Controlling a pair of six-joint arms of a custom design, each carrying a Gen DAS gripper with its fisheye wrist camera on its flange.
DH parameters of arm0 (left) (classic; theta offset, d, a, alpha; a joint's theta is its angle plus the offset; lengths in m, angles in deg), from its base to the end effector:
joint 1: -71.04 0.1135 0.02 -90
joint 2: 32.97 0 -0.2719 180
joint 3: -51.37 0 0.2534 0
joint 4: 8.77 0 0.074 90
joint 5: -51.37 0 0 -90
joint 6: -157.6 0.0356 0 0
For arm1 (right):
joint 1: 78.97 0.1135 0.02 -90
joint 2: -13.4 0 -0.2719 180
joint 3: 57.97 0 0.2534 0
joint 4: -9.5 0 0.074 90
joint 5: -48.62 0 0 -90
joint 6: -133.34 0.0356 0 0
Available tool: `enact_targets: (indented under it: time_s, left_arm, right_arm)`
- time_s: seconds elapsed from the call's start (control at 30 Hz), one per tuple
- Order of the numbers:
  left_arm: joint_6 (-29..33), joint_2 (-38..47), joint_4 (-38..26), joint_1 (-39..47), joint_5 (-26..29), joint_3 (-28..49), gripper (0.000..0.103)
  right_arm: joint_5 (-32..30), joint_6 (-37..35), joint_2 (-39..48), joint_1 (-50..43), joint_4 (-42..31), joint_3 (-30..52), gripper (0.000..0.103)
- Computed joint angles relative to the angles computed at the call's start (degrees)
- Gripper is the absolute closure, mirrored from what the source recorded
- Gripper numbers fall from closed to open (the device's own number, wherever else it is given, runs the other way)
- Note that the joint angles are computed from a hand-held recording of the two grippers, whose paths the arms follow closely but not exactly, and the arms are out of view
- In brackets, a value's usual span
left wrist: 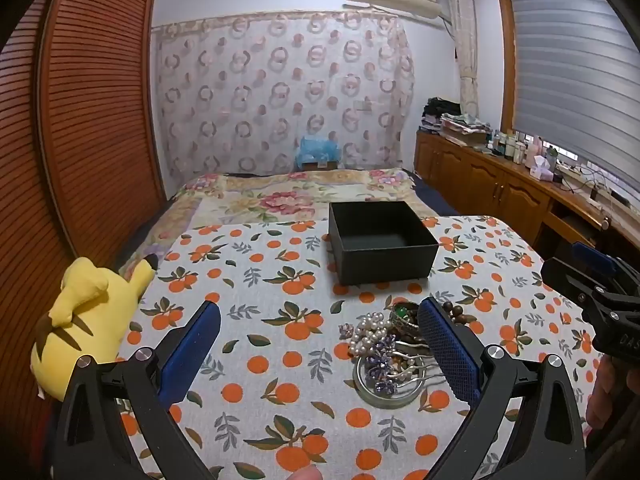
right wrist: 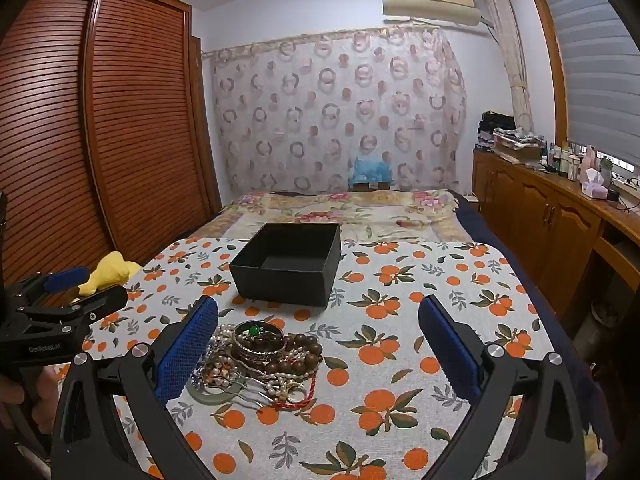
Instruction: Organize jewelry
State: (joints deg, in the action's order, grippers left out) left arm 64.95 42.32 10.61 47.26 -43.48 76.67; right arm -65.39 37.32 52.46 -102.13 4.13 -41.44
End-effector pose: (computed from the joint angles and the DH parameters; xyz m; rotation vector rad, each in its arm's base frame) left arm 0.1916 -0.0812 0.1267 0.3364 2.0815 -0.1879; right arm 0.1317 -0.0406 0.1379 0.0448 2.0136 0.1081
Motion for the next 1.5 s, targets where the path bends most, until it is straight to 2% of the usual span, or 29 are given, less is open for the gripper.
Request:
enact_targets:
  time_s: [1.4, 1.5]
  left_arm:
    - [-0.3, -0.6, 0.5, -0.4, -0.2, -0.2, 0.008]
    - [-0.4, -2.2, -1.6, -0.5, -0.3, 0.2, 0.008]
  right_arm:
    - [0.2, 0.6, -3.0, 0.5, -2.3, 0.1, 0.002]
    - [0.2, 0.6, -3.2, 0.5, -2.5, 0.1, 0.002]
